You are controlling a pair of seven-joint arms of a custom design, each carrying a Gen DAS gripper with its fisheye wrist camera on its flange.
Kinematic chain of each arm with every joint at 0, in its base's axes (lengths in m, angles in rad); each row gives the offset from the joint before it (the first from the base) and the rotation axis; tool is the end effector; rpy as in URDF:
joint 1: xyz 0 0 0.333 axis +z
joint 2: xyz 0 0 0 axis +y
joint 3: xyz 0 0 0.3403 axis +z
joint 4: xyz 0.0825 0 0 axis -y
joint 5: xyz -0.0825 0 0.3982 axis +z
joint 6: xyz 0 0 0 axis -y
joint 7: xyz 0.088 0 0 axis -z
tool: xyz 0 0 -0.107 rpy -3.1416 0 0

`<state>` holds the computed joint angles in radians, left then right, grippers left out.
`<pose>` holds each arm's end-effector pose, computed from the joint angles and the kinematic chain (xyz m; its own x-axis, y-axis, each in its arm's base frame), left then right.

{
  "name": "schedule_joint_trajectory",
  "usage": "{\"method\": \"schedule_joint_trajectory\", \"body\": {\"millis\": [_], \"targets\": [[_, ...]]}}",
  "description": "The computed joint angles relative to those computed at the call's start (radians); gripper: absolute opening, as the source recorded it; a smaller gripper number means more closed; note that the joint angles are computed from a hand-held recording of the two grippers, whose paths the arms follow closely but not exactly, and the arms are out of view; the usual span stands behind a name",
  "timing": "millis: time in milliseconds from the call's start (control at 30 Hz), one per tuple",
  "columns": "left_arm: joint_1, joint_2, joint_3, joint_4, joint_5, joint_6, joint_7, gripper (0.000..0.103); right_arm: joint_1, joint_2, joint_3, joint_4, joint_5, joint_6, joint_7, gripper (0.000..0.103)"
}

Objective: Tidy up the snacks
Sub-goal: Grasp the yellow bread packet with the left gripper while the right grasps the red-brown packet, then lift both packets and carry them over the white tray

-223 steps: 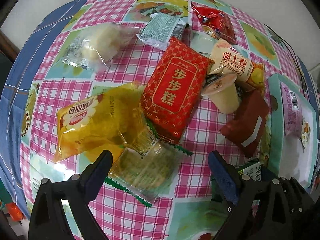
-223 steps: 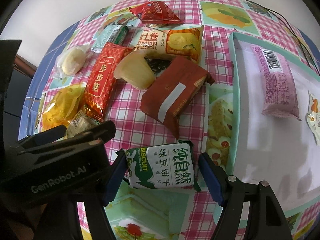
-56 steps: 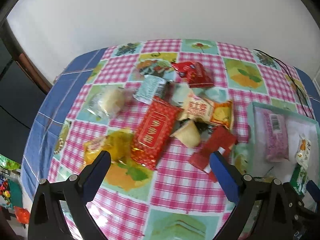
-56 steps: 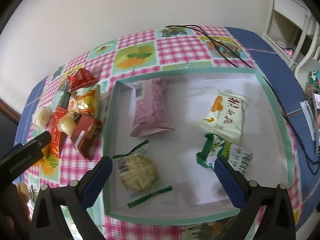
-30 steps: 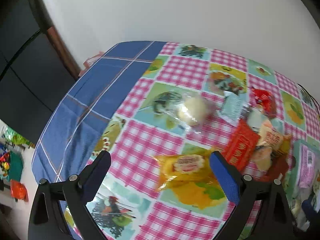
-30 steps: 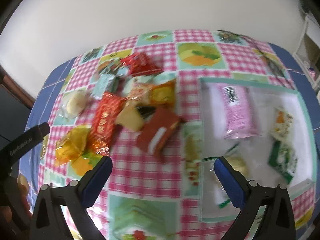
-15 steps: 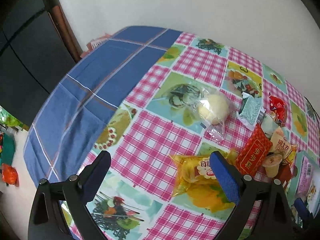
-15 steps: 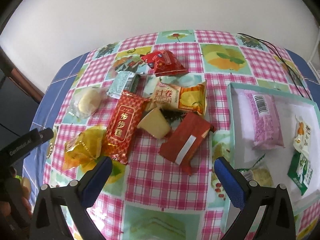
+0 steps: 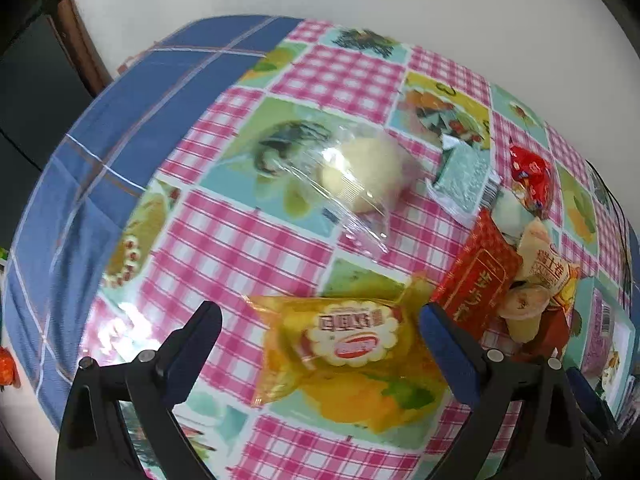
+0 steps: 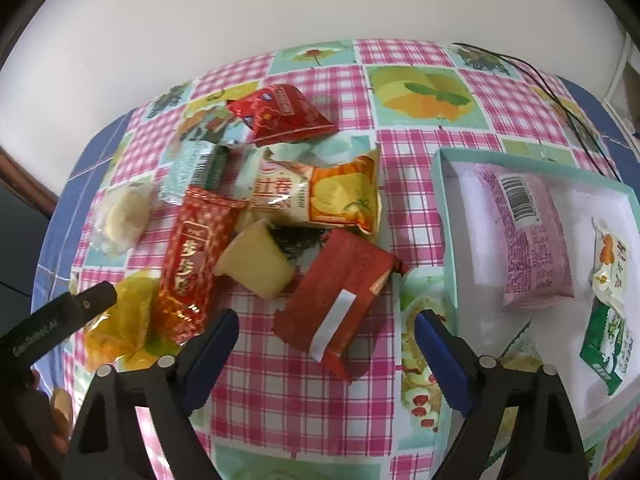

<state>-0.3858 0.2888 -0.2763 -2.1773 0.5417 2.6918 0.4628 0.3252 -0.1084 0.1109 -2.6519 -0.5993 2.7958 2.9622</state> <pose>0.4619 -0.3769 0.2966 -0.0034 -0.9986 0.0525 -0.9488 -0.0133 -0.3156 0.3905 0.2103 0.3108 -0.3848 -0.9187 -0.0896 -0.8518 0.3908 -0.3487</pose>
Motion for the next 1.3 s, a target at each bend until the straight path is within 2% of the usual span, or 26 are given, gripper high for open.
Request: {"method": "schedule_joint_trajectory", "body": {"millis": [133, 500, 600, 633, 733, 1000, 1300], "targets": [[0.014, 0.023, -0.018, 0.01, -0.045, 0.019, 0.041, 0.099, -0.008, 0.018, -0.006, 0.003, -0.003, 0.005, 0.008, 0.083], [-0.004, 0.063, -0.003, 0.054, -0.022, -0.008, 0.037, 0.097, -0.03, 0.061, -0.017, 0.03, -0.075, 0.032, 0.058, 0.073], [-0.006, 0.073, -0.003, 0.065, -0.022, -0.013, 0.039, 0.09, -0.025, 0.065, -0.016, 0.04, -0.083, 0.027, 0.044, 0.064], [-0.005, 0.072, -0.003, 0.063, -0.023, -0.01, 0.039, 0.088, -0.022, 0.069, -0.015, 0.047, -0.076, 0.02, 0.036, 0.053], [-0.009, 0.068, -0.003, 0.063, -0.016, -0.018, 0.043, 0.085, -0.013, 0.074, -0.013, 0.057, -0.054, -0.013, 0.009, 0.045], [-0.002, 0.048, -0.012, 0.043, -0.033, -0.002, 0.046, 0.077, -0.007, 0.043, -0.014, 0.028, -0.002, 0.002, -0.04, 0.042], [-0.019, -0.016, 0.002, 0.018, 0.005, 0.019, -0.008, 0.075, 0.003, -0.059, -0.01, -0.024, 0.069, 0.009, -0.063, 0.042]]}}
